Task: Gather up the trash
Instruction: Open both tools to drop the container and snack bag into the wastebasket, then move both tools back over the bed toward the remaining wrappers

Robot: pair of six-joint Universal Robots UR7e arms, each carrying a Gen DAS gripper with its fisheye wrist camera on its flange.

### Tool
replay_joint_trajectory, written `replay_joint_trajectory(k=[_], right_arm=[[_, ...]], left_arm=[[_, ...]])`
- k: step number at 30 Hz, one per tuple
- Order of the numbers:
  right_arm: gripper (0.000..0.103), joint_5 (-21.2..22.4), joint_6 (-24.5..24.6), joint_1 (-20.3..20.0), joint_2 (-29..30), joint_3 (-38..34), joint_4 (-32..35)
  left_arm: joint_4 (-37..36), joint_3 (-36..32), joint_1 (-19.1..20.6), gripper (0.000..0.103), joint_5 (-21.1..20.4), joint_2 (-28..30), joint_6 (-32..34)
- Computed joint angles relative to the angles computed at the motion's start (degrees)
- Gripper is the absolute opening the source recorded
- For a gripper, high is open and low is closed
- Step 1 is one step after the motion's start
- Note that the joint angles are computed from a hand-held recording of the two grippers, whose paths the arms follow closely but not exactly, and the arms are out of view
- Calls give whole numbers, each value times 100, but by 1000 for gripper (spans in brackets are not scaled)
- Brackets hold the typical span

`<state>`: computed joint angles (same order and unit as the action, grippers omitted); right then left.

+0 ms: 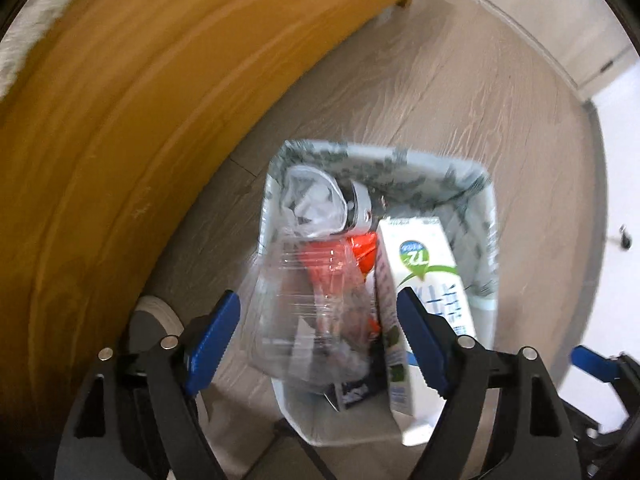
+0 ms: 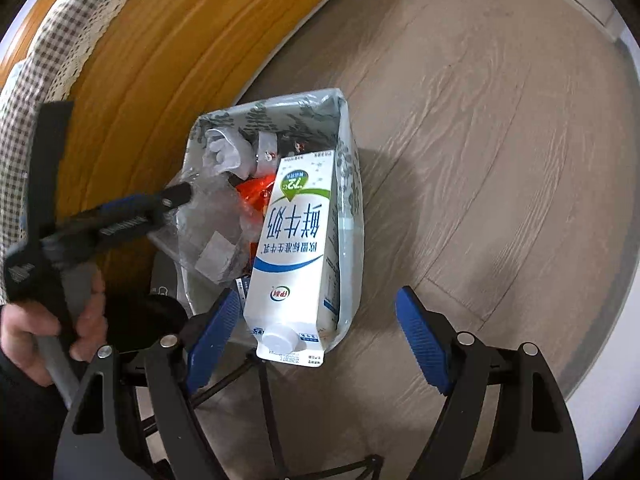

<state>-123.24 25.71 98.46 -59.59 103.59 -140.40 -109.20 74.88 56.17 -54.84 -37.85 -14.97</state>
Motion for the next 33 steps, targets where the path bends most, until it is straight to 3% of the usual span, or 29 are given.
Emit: replay_joint_trajectory(k=[4,8,18,27,33], right_arm=[[77,-195,-12,195,24,-228,214],[77,-453,-16,410,160,-537,553],[77,-1355,38,1209,733,-1811,1317],[77,-1806,-331,1783,1815,-3526,1792],[77,-1792,-797,2024,2833,-5059,2346]], left_arm=[[228,-46,-83,78,173,-358,-386],[162,27,-135,78,53,-764,-552],[-814,197,-323,78,55,-1683,-55],[-1233,-230,-172,81,301,-2454,533],[-1040,-1275,313,82,408,-2524,894]])
